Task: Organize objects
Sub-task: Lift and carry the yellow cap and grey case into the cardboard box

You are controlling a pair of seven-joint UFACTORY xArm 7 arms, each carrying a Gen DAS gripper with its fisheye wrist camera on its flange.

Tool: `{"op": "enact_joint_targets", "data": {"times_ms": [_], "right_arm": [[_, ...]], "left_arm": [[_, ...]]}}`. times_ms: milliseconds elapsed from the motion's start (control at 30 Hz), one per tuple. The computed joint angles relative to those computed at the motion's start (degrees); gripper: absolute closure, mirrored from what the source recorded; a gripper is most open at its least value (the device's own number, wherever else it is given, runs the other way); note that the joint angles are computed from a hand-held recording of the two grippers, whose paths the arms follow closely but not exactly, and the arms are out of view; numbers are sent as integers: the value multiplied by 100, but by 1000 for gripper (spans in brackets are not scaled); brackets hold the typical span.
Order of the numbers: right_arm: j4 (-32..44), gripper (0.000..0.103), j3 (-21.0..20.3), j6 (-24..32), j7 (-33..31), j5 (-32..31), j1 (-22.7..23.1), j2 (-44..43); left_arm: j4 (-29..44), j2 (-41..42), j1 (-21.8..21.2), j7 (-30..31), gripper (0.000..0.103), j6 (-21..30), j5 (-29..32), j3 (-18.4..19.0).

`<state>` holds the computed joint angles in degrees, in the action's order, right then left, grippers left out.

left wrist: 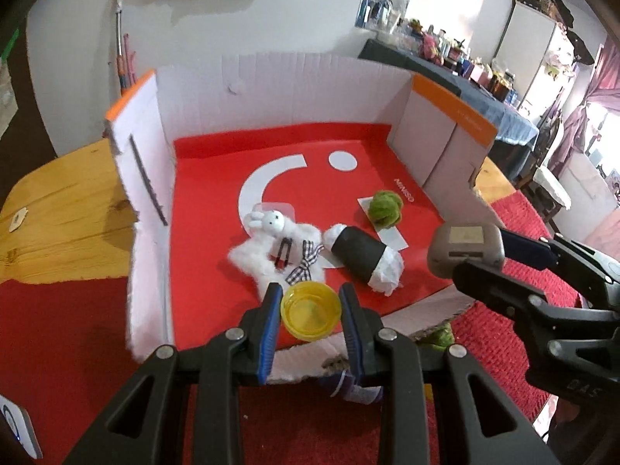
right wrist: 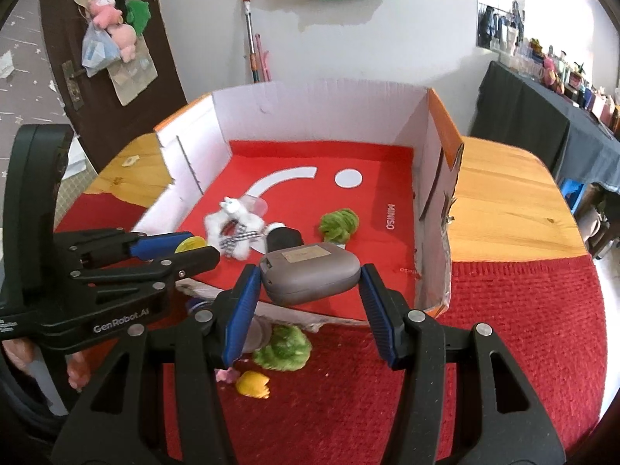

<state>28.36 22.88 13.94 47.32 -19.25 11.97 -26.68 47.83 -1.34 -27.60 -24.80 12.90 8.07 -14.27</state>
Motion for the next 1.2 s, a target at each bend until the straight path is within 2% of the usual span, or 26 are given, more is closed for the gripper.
{"op": "enact_joint_targets", "data": {"times_ms": [267,700,1033,1200], "right_arm": [[208,52,-45,160,5,-209,-89,397],[449,52,-319,200,12,-465,7,898],[565,52,-369,106,226,-770,-80,1112],[565,52,-472,95,108,-689,38,1119]], "left_arm": [[268,306,-18,364,71,302,-193,44],[574,585,-5,269,71,361,-22,166],[676,720,-55,-209,71,267,434,298],[697,745,-104,-481,71,264,724,344]]}}
